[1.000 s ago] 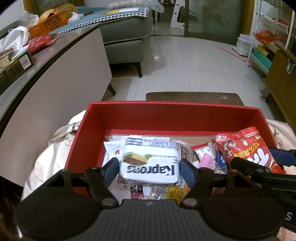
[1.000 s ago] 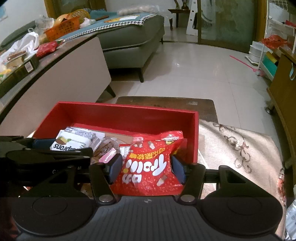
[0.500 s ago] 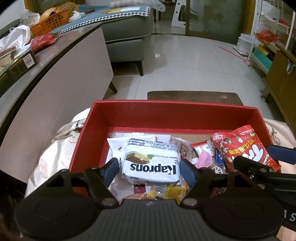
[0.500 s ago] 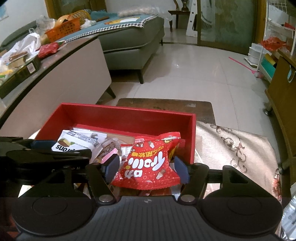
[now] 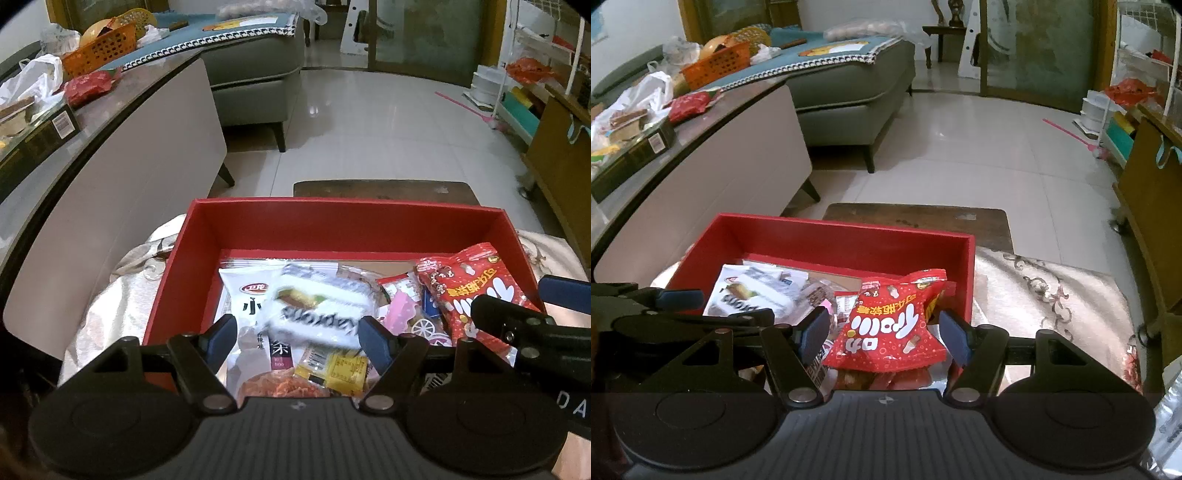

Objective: Organize snacks
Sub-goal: 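Lower both packets into the tray and open both tools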

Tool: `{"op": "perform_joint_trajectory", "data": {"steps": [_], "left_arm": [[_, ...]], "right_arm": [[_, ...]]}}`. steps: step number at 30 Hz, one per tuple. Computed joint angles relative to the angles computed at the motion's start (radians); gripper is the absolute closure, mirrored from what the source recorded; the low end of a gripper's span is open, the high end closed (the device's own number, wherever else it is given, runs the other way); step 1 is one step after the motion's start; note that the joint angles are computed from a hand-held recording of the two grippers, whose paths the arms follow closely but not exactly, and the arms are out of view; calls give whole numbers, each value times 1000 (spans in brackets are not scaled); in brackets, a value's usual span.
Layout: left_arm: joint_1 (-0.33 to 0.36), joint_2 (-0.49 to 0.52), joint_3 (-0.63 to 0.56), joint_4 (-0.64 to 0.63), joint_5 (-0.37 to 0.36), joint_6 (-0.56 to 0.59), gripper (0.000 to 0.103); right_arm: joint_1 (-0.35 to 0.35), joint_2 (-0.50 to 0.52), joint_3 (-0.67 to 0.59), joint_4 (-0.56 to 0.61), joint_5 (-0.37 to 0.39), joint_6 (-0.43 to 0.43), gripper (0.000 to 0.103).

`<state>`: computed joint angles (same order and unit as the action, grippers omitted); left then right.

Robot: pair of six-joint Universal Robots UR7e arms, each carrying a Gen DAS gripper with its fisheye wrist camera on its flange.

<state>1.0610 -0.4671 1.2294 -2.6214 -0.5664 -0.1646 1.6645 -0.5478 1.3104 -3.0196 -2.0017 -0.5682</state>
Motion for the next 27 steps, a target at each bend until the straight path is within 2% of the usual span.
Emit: {"op": "perform_joint_trajectory", "data": {"steps": [18, 27], "left_arm": [[-24, -43, 76, -56, 11, 24, 37], [-25, -57, 90, -59, -8, 27, 36]], "right_arm": [[19, -33, 51, -33, -14, 2, 27], [23, -38, 62, -43, -24, 4, 27]]}}
